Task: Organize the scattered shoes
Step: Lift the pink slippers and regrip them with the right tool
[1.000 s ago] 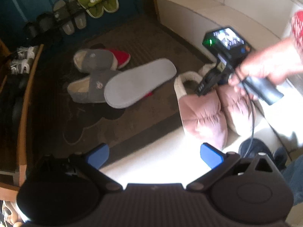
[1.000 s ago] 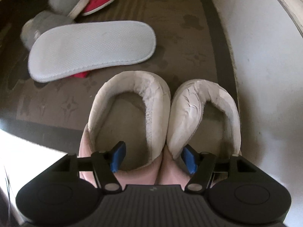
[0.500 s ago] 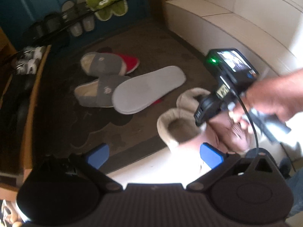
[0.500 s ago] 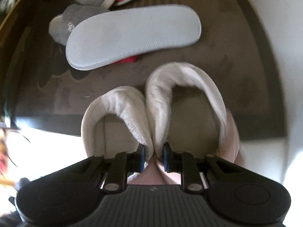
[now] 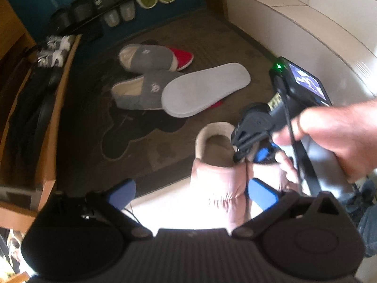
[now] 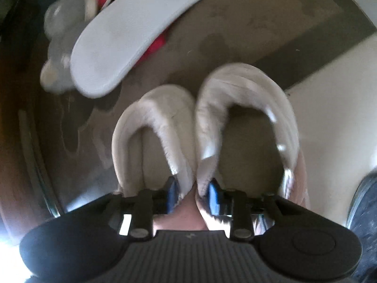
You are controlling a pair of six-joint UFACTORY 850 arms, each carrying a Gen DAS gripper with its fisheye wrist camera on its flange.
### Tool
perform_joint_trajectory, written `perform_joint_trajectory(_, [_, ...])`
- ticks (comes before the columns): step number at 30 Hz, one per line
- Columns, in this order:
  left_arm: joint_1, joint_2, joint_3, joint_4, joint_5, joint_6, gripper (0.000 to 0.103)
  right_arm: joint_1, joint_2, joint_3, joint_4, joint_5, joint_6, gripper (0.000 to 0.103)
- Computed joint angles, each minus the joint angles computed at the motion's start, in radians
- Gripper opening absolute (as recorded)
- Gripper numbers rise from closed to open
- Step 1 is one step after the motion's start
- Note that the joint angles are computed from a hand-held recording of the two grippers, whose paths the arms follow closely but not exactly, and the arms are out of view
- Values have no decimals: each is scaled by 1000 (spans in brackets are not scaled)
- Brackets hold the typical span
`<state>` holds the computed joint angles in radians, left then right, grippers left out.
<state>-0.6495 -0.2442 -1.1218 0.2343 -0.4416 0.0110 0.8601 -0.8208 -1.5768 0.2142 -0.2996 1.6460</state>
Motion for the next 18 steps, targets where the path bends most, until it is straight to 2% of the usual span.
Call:
perform_joint_trajectory(3, [1, 6, 3, 29, 3, -26, 103, -5, 16, -18, 88, -39, -214, 63])
perform_joint_trajectory(6, [3, 16, 8, 19, 9, -19, 103, -19, 33, -82, 53, -188, -475, 72])
perform_joint_trajectory(8, [3, 21, 11, -8, 11, 7, 103, -22, 51, -93, 37, -236, -599, 74])
perform_joint_trajectory(12, [-5, 28, 20, 1, 22, 26, 103, -22, 86, -99, -19, -268, -975, 76])
perform_joint_trajectory(16, [15, 14, 10, -199, -29, 209, 103, 3, 130, -58, -141, -214, -1394, 80])
perform_joint_trajectory(18, [23, 9, 12, -279, -59, 293, 103, 8, 125, -58, -141, -210, -1599, 80])
